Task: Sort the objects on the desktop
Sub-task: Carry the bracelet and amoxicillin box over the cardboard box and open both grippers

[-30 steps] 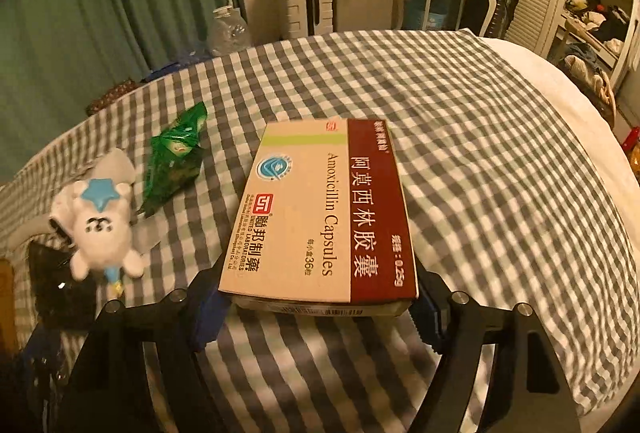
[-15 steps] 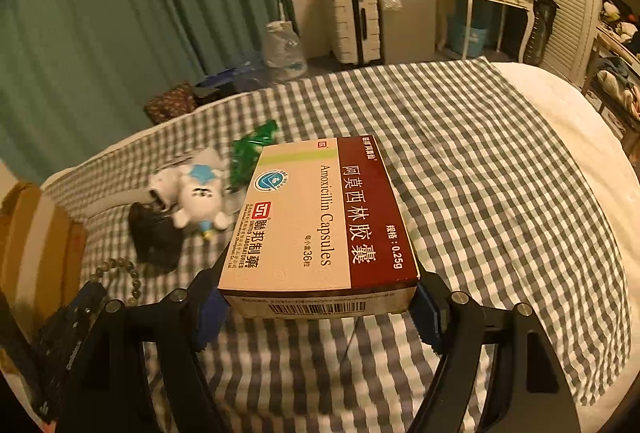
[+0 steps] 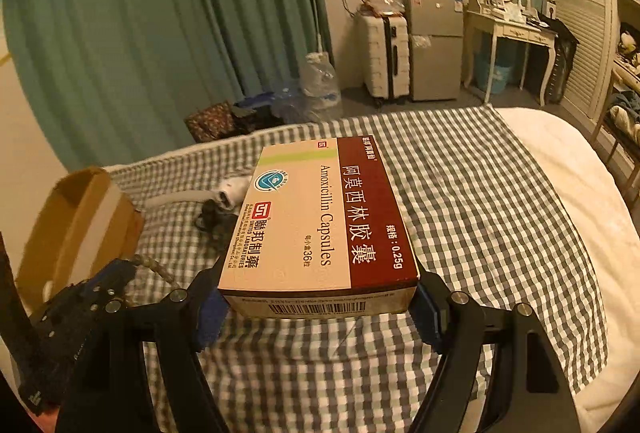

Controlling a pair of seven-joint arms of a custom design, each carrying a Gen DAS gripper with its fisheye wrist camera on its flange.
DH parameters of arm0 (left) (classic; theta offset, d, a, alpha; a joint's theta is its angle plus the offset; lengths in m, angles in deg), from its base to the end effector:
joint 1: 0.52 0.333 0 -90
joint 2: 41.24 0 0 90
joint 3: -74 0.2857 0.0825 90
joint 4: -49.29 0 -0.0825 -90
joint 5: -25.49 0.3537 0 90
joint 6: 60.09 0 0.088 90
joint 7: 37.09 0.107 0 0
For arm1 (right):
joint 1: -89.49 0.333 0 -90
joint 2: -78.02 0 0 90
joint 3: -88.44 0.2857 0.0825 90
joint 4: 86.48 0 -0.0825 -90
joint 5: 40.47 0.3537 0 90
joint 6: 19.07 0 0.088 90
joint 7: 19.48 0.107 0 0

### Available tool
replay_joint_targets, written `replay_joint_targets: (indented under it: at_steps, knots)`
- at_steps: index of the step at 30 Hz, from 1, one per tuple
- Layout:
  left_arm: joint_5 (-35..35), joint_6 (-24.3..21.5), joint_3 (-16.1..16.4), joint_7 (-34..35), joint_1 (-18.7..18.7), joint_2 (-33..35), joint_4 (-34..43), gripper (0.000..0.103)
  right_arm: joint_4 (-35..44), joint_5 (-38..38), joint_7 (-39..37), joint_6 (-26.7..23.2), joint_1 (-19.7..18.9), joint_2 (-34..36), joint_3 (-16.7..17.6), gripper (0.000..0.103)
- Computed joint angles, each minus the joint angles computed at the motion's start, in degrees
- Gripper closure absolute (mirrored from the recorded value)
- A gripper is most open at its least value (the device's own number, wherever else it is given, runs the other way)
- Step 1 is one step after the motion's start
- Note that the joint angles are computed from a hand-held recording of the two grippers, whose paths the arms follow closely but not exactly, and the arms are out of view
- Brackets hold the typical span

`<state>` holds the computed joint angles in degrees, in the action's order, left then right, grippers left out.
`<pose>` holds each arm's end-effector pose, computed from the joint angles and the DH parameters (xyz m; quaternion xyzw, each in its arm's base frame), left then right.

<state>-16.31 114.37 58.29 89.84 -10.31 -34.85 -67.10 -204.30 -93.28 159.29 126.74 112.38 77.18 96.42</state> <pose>0.5506 -0.1998 0.4726 -0.5014 0.7386 -0.4099 0.1872 0.4731 0.2949 0.4771 -0.5226 0.7520 -0.2664 0.3008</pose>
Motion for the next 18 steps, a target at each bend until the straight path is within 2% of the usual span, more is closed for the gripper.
replay_joint_targets:
  at_steps: [3, 11, 12, 15, 18]
  knots:
    - [-5.67, -0.70, -0.87, 4.45, 0.49, -2.61, -0.27, 0.092, -0.98, -1.20, 0.86, 0.04, 0.22, -2.03, 0.52, 0.028]
    - [1.28, -1.69, 2.85, -1.12, -1.88, -7.63, -2.15, 0.092, -1.16, -2.77, 1.11, -0.41, 0.20, -4.71, 2.60, 0.028]
    - [1.41, -2.68, 3.39, -1.13, -1.87, -8.62, -2.40, 0.092, -0.53, -2.99, 0.91, -0.40, 0.37, -4.58, 2.89, 0.028]
    - [7.80, -5.28, 4.73, -6.68, -0.81, -9.88, -1.60, 0.092, 2.77, -2.94, -0.58, -0.08, 1.17, -2.56, 3.27, 0.028]
    - [5.59, -7.37, 6.60, -5.24, -0.36, -11.06, -0.29, 0.092, 5.73, -2.94, -2.50, 0.54, 2.29, -0.66, 3.31, 0.028]
